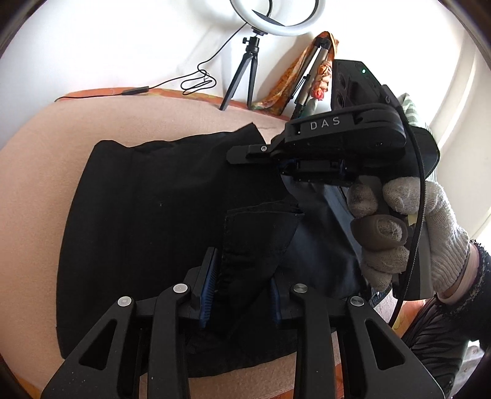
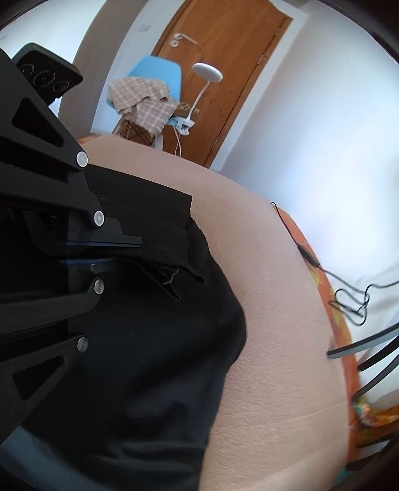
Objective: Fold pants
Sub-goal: 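Fold the pants legs over with the left tool while the right tool holds the cuffs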
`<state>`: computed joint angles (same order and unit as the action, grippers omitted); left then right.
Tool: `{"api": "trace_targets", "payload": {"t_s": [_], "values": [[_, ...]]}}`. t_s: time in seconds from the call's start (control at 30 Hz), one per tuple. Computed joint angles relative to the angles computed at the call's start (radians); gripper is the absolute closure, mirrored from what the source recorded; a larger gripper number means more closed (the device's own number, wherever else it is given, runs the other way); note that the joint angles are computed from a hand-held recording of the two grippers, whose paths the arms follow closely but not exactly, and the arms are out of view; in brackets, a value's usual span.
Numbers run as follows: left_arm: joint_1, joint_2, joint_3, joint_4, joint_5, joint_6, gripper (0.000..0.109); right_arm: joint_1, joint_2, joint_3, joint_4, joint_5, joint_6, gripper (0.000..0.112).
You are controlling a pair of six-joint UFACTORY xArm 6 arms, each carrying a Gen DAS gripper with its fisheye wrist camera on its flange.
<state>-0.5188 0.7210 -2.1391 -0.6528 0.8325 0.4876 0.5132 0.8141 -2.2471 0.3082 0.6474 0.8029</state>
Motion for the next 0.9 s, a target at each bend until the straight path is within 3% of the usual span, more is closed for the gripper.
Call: {"api": "trace_targets", "payload": {"t_s": [0.13, 0.27, 0.6, 0.9], "values": [[0.000, -0.042, 0.063, -0.017, -0.021, 0.022, 0.082, 0.001, 0.034, -0.082, -0.078, 0.045, 0.032, 0.111], [-0.014, -0.062, 0.077, -0.050, -0.028, 0.083, 0.082, 0.006, -0.009, -0.048, -0.177, 0.053, 0.065, 0.111], [-0.065, -0.028, -0.017, -0.144, 0.048, 0.115, 0.082, -0.006, -0.320, 0.363, -0.331, -0.061, 0.160, 0.111], [-0.129, 0.080, -0.207, -0.153, 0.164, 0.108, 0.082, -0.027, -0.564, 0.666, -0.472, -0.081, 0.302, 0.111]]}}
